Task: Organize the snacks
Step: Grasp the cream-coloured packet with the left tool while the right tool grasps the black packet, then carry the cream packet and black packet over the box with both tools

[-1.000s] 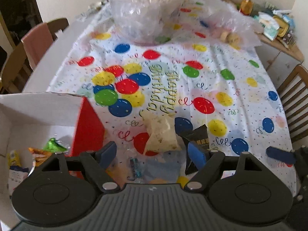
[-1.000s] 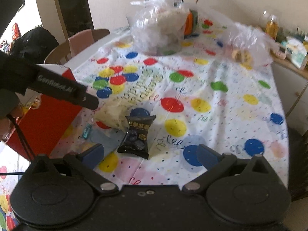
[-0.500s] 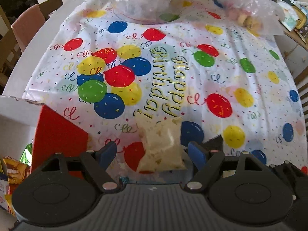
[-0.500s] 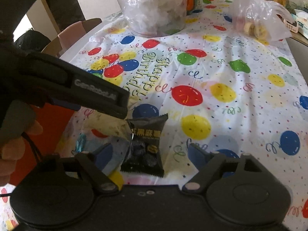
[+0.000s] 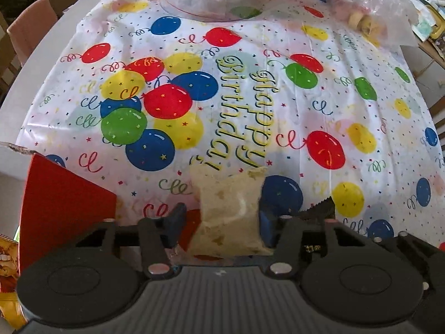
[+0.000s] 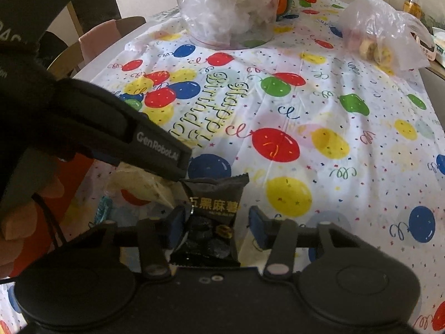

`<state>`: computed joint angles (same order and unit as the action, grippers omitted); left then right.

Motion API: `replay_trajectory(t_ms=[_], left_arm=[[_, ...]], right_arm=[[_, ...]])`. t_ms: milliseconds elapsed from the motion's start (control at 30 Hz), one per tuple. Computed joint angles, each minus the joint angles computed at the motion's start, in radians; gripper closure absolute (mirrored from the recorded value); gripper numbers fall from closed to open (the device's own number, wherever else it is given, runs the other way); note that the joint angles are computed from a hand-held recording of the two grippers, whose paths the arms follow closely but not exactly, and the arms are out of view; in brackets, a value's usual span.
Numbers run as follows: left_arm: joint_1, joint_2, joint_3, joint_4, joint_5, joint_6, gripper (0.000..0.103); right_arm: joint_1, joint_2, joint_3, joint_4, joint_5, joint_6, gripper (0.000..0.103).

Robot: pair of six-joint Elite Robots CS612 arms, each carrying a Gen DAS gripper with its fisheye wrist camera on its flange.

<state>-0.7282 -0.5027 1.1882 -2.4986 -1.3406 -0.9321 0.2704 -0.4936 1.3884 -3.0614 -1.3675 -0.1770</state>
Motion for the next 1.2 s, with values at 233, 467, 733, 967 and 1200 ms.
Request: replay_trajectory(t_ms=[233,467,733,967,1200], left_arm=[[-0.007,-0.015,0.024,-0.008,0.011,0.006,0.066],[-0.020,-0.060,0.094,-0.061,0.008,-0.024,0.066],[-0.048,-0.136,0.206,-0.138,0.028,-0.041,0.066],[-0.088,-0.218,0.323,-0.226,0.079,-0.017,0.066],[-0.115,-0.292,0.417,-0.265,0.115,-0.020,0.066]], right_arm=[[0.000,-0.011,0.018,-0.010,-0.005,0.004,0.074],[-0.011,-0.048,0.077,-0.038,0.011,0.028,0.074],[-0.027,-0.120,0.186,-0.119,0.038,0.060,0.075],[-0.034,-0.184,0.286,-0.185,0.058,0.072,0.074],[-0.027,-0.240,0.366,-0.223,0.071,0.084,0.074]])
